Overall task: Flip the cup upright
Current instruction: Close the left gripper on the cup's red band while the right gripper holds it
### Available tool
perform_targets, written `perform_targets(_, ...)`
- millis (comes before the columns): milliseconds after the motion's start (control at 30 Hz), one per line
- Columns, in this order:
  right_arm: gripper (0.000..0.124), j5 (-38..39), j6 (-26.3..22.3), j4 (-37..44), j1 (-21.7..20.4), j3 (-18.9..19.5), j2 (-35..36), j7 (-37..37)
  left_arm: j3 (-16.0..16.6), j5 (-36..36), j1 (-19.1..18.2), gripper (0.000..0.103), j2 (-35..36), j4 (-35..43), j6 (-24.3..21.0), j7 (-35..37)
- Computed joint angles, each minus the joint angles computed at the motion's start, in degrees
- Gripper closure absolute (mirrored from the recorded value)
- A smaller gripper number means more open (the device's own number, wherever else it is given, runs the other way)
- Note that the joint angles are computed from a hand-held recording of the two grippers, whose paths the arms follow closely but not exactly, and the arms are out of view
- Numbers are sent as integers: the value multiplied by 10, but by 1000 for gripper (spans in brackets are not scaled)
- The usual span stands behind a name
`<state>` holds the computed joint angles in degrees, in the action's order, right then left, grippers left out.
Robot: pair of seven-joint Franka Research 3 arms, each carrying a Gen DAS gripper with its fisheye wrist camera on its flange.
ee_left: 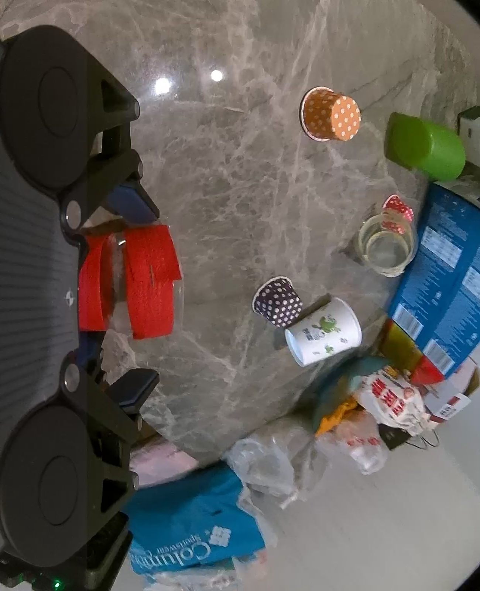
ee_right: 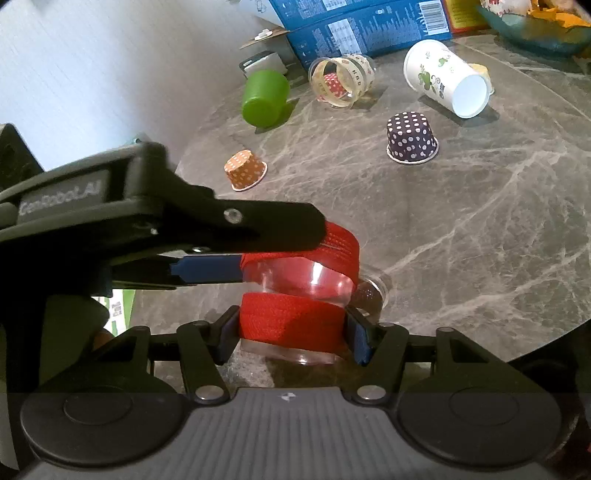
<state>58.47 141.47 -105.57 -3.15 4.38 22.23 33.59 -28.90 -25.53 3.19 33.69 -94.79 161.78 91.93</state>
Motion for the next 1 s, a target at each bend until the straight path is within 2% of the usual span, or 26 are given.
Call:
perform_targets(167, 64, 11, -16, 6, -8, 1, 5, -7, 36, 39, -32, 18, 6, 25, -26, -45)
perform_targets(400, 64, 20, -31, 9, -13, -1, 6, -8, 73, 95, -67, 25, 10, 47, -60, -96)
perform_targets(533, 63, 21, -32, 8, -14, -2, 6, -9, 66, 96, -60, 32, 14, 49, -62, -101)
perform_targets(1000, 62, 18, -30, 4, -11, -4, 2, -9, 44, 78, -38, 38, 17, 48, -65, -57)
